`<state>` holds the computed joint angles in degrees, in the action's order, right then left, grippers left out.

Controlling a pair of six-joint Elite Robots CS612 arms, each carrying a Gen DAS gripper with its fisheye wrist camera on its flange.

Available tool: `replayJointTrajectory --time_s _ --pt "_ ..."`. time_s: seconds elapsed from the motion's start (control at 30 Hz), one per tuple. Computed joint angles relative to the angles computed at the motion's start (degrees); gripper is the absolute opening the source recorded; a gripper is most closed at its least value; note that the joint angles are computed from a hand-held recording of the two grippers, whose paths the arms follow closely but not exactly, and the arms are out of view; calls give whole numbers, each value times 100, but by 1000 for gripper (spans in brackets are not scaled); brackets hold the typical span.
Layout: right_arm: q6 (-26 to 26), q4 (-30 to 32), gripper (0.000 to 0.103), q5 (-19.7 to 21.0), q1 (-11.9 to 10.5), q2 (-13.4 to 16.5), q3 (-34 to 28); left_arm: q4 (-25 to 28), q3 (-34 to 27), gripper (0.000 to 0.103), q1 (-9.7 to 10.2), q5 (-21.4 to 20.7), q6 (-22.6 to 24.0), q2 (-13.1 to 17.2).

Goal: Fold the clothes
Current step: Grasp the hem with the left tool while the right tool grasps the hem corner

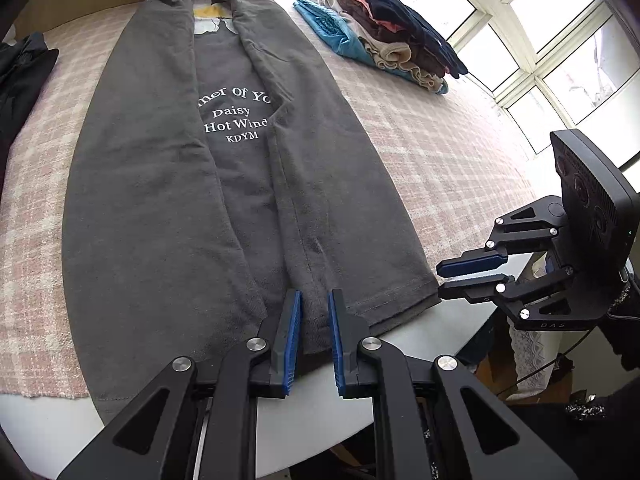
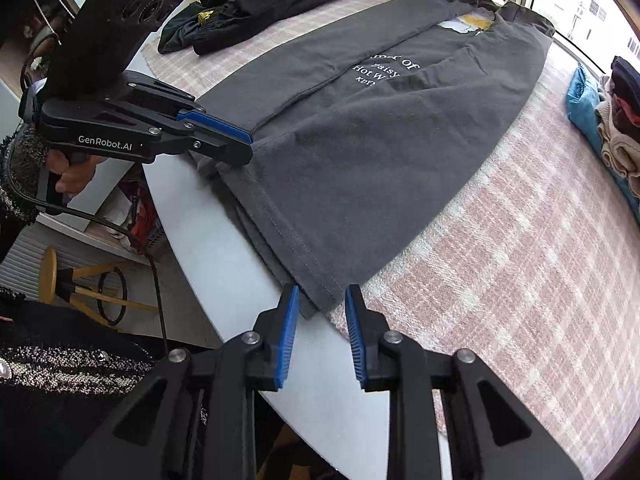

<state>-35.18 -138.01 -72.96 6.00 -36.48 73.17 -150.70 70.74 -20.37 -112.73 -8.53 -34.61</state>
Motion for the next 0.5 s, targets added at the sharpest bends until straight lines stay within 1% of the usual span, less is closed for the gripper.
replayJointTrajectory --time_s 0.07,0.2,0.3,0.5 --pt "-103 85 29 -65 8 21 -26 9 -17 12 6 -8 -9 7" --pt "-131 154 29 -211 71 109 -147 27 -31 12 5 -17 2 13" --pt "-251 37 29 -374 95 116 -145 63 -36 12 5 -19 41 9" --pt "-592 -68 29 -497 175 142 -172 85 -25 12 8 5 36 -1"
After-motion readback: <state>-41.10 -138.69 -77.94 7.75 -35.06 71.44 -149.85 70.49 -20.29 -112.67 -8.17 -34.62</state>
